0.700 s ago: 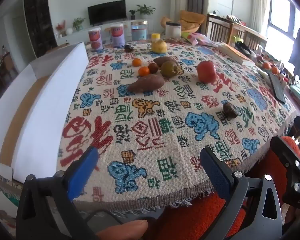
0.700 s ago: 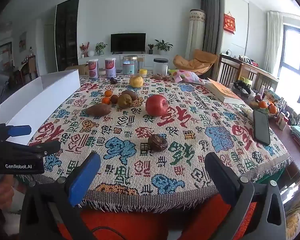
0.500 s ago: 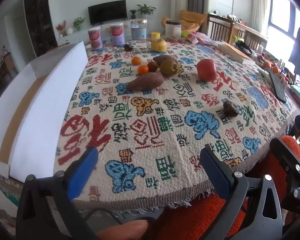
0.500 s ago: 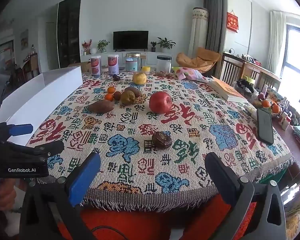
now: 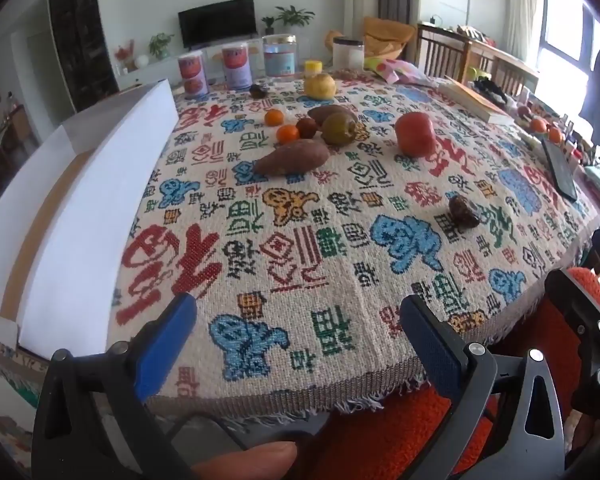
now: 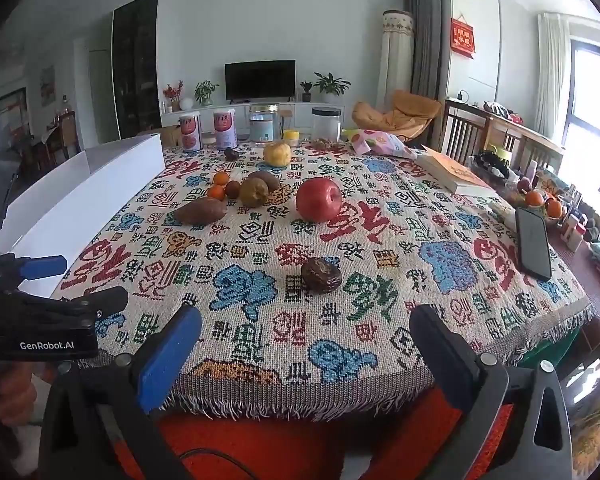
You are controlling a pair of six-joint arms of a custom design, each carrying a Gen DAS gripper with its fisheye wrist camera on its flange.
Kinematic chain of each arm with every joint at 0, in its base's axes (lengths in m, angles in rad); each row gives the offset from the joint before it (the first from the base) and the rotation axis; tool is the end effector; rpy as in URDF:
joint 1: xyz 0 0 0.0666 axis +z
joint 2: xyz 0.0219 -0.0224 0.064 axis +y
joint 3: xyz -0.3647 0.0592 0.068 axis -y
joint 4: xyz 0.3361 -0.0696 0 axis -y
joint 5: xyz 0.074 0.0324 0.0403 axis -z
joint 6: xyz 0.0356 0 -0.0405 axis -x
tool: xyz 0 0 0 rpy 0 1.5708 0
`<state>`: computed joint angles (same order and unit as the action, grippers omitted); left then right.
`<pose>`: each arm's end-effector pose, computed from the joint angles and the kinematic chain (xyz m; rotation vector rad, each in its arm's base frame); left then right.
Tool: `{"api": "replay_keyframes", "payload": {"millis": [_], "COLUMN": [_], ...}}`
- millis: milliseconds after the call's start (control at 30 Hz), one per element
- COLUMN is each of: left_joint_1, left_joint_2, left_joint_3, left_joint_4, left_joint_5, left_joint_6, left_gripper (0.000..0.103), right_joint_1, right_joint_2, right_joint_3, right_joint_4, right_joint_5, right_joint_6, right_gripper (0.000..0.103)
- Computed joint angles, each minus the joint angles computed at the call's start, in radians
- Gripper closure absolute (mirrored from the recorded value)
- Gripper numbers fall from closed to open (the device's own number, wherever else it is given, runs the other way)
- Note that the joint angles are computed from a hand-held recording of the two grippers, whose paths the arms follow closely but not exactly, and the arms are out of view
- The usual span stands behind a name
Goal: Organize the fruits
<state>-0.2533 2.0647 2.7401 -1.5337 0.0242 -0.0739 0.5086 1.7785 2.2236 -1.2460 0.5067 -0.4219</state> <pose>0.5694 -0.1487 0.5466 0.4069 2.3975 -0.1104 0.4803 0.2475 0.5425 0.1377 2.2476 -0.1111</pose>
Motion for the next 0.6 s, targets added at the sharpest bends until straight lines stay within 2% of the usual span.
{"api": "replay_keyframes", "payload": {"millis": [167,267,467,600], "left_joint_1": [-0.001,-0.002,-0.006,-0.005], "left_joint_2": [-0.009,0.015,-0.016,-0.008], "left_joint_3": [-0.010,0.038,-0.014,-0.001], "left_joint_4": [0.011,-0.022,0.010,0.004], "left_joint_5": [-0.004,-0.008,-0.017,-0.017], "left_joint_6": [0.007,0.005,0.004,0.005], "left_gripper": [0.001,0.001,0.001,0.001], "right_joint_1": [0.003,0.004,0.002,-0.009], "right_joint_2": [0.000,-0.008,-0.035,-0.038], "right_joint_3": [-0.001,-0.013,-0.055,-0.061], "right_joint_4": [0.014,0.030,0.071,0.073], "right_joint_5": [0.001,0.006,0.010,-0.005], "right_joint_6": [0.009,0.015,0.022,0.012], "right_gripper": [0.000,0.000,0.000,0.000]}}
